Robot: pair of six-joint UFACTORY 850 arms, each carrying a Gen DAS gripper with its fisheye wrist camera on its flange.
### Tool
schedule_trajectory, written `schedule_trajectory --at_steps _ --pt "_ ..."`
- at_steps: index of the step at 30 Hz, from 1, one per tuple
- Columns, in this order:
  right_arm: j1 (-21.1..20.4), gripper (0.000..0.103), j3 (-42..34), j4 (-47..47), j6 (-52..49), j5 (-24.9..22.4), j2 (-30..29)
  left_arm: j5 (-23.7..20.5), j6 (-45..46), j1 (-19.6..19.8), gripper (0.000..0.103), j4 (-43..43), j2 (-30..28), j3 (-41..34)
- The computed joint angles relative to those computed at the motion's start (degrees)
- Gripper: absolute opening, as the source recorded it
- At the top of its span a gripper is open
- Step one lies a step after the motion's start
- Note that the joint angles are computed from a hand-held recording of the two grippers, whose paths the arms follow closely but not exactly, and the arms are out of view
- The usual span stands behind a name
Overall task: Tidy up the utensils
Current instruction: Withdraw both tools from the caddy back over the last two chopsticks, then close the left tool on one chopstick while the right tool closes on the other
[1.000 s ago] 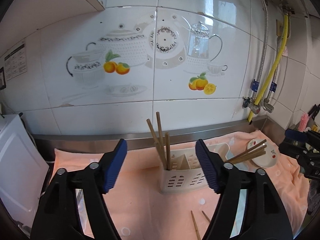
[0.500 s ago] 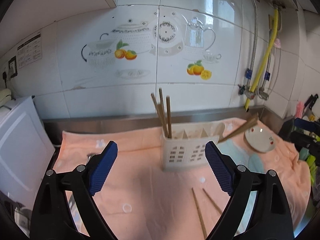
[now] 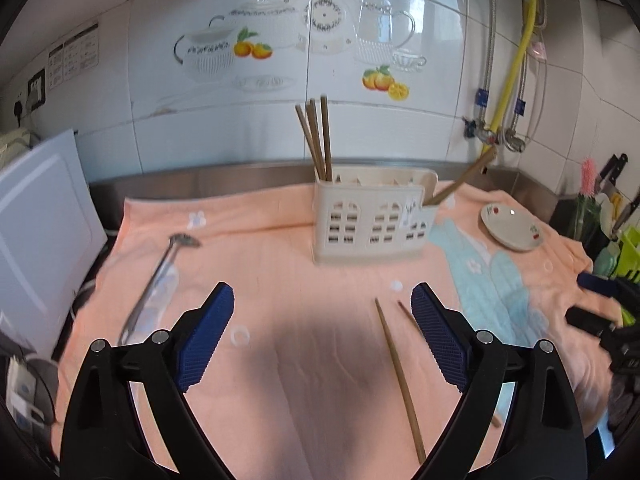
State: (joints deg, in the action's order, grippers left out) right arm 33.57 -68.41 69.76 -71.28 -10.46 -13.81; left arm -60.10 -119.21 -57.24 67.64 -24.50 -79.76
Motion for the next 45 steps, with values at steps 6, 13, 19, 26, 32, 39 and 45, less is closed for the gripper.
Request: schedule_trajectory --at_steps 6,13,19,26,32,39,45 --pt "1.3 0.075 5.5 9.8 -9.4 0.8 0.5 0.4 -3.3 -1.5 0.089 -1.1 -0.4 1.9" --pt "2.2 0.05 8.6 18.4 -16.6 -0.6 -0.4 1.4 -6.1 -2.6 0.089 -2.6 -1.0 3.5" --pt "3.2 0.032 7.8 14.1 -11.6 -0.9 -3.7 3.3 -6.9 -3.4 0.089 -3.8 -2.2 3.9" --pt "3.3 0.024 6.8 7.6 -4.6 0.0 -5.5 6.8 -8.0 -3.8 0.088 -3.8 -3.6 3.8" --pt "3.6 0.013 6.8 4.2 -1.5 1.2 -6.2 10.2 -6.7 -3.9 0.081 -4.2 -6.0 1.9" --pt "3.6 0.006 7.5 4.0 -2.3 2.0 -5.3 16.6 -5.4 -3.1 0.063 -4.0 -9.0 -0.7" --pt "2.5 0.006 8.5 9.7 -7.9 1.4 -3.8 20.6 -4.7 -1.9 0.04 -4.2 -11.1 -2.4"
